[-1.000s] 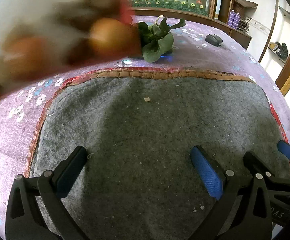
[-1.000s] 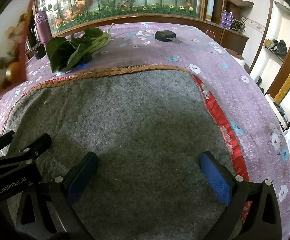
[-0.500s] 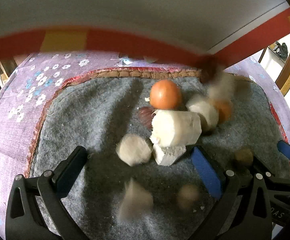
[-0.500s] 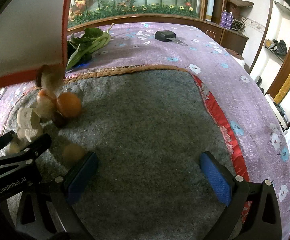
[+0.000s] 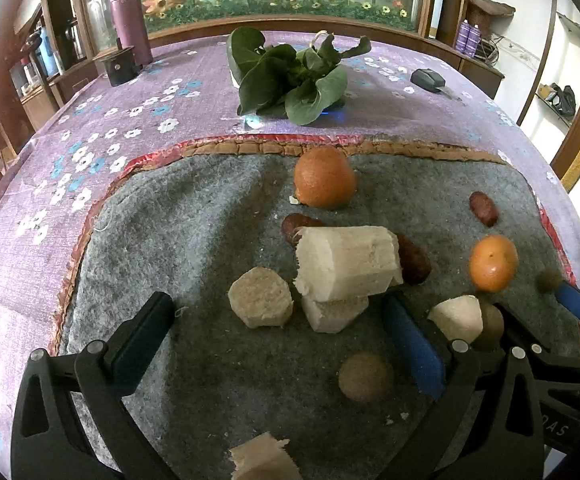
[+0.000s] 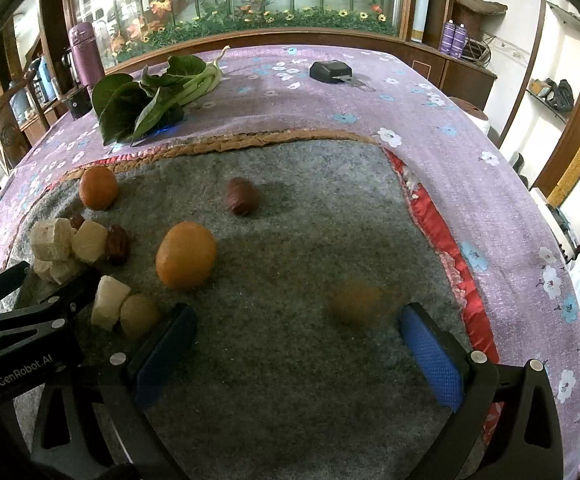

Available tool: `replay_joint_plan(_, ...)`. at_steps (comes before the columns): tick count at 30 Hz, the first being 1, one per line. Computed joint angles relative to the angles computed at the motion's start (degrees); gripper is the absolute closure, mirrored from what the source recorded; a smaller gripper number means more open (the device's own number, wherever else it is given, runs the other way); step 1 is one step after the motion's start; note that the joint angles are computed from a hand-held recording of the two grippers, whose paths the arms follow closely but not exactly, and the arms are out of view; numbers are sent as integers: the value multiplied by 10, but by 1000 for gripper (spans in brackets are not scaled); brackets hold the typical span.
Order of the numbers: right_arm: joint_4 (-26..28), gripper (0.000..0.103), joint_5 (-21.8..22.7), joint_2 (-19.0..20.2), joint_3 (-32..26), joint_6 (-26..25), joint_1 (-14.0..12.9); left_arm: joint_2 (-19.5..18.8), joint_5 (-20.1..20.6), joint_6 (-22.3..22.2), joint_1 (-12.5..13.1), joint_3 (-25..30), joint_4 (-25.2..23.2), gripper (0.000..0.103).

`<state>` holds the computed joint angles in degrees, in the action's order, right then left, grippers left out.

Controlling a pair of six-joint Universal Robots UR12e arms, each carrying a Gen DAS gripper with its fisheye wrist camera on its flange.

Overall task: Organize fruits
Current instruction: 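Move both grippers toward the scattered fruits on the grey mat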

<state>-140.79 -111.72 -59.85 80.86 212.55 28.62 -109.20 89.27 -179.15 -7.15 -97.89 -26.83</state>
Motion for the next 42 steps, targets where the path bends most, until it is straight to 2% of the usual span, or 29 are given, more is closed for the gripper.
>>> replay_joint_plan(26,1,0,1,-1,0,0,-1,1,1,-2,-2,1,-2,0)
replay_joint_plan(35,0,0,11,-3,4,-16,-2,2,0,-1,-1,1,-5,0)
replay_joint_plan(39,-1,0,36,-9,9,-43,-5,13,3,34,2,-1,-37,0)
replay_joint_plan(42,-30,0,68,-20,26,-68,-6,43,13,61,10,-40,1,0)
